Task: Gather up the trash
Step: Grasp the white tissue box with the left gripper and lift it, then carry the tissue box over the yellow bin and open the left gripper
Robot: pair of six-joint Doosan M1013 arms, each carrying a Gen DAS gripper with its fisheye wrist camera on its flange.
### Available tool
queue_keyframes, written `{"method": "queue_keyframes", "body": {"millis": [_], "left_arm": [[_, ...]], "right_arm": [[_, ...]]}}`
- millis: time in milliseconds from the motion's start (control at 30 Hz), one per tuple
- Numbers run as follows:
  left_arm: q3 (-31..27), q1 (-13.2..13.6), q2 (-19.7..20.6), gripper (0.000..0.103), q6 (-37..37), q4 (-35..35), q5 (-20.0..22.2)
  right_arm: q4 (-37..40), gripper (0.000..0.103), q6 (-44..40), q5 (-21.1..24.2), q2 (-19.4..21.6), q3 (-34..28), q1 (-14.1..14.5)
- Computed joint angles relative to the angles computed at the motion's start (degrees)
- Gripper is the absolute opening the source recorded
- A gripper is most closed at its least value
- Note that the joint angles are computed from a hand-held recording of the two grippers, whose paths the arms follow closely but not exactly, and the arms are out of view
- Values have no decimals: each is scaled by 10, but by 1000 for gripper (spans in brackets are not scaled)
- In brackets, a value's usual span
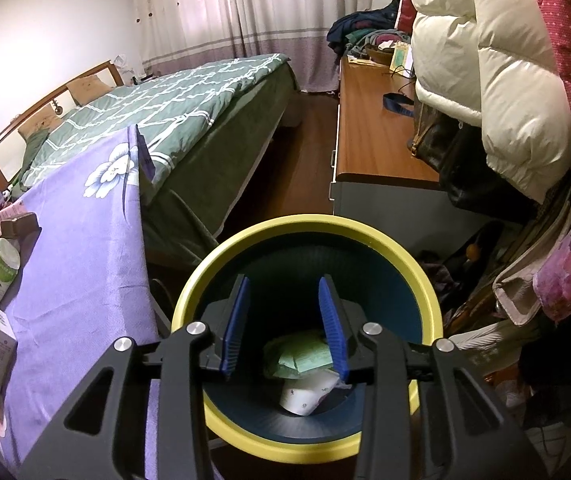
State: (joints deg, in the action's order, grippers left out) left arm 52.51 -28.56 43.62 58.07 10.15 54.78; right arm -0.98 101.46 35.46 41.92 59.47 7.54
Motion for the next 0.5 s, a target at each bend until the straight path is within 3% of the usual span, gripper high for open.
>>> {"method": "queue_keyframes", "body": {"millis": [233, 333, 500], "left_arm": [[-63, -2, 39, 97, 61, 1, 70], [-72, -2, 46, 80, 61, 11, 88], [-67, -3, 43, 74, 64, 13, 86]], "right_arm": [[-2, 38, 9, 0, 0, 0, -3], [5, 38, 4, 3, 2, -1, -5], [17, 38, -3, 6, 3, -1, -8]]}}
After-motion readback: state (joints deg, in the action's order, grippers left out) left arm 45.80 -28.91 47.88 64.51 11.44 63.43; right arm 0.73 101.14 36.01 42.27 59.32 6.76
